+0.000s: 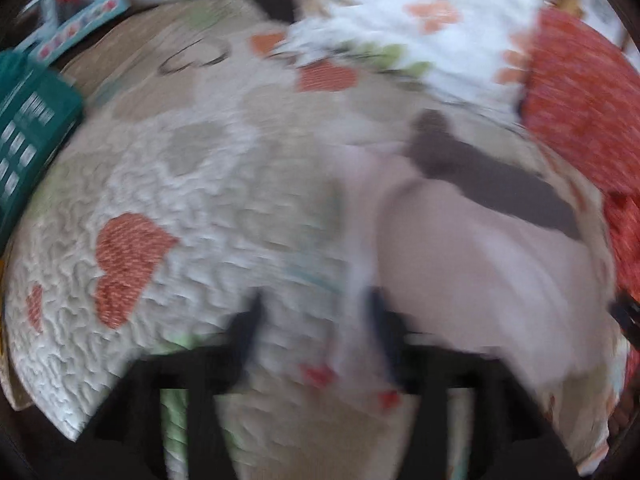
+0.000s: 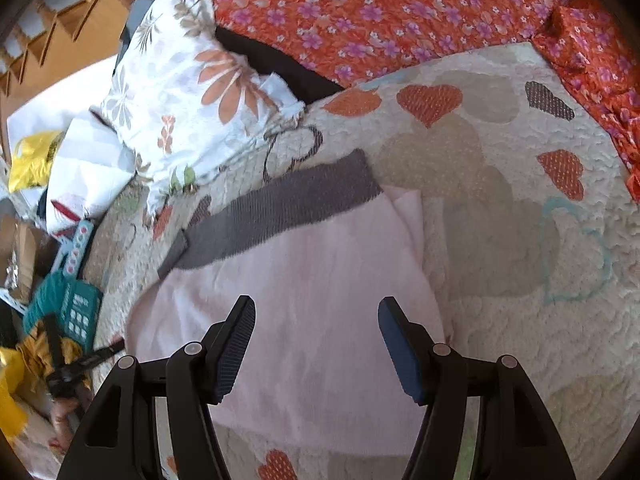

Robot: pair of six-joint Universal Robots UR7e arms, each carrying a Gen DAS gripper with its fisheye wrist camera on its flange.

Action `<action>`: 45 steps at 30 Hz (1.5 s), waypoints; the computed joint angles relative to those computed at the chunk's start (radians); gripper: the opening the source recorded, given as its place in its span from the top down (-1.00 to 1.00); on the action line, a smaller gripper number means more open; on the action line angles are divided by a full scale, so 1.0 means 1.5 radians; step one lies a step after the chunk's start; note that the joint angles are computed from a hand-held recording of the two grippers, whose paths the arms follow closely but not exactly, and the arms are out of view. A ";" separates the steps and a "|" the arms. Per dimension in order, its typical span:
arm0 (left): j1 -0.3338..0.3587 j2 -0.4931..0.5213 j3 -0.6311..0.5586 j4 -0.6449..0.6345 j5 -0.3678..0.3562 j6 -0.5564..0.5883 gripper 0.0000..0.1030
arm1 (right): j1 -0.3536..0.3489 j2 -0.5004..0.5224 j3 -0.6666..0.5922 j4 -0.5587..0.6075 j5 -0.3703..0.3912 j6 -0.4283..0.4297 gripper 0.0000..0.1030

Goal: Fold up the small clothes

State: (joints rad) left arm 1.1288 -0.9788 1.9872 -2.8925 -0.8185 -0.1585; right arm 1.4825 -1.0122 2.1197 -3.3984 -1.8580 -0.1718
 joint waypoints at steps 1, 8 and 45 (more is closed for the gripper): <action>-0.008 0.002 0.013 -0.016 -0.001 0.017 -0.39 | -0.002 0.003 0.002 0.005 -0.001 0.002 -0.34; -0.005 0.028 -0.004 0.123 0.185 -0.085 -0.11 | -0.014 0.039 0.013 0.001 -0.072 0.015 -0.33; 0.090 -0.188 0.001 -0.057 -0.024 -0.147 -0.18 | 0.287 0.477 -0.510 0.286 -0.231 -0.161 -0.02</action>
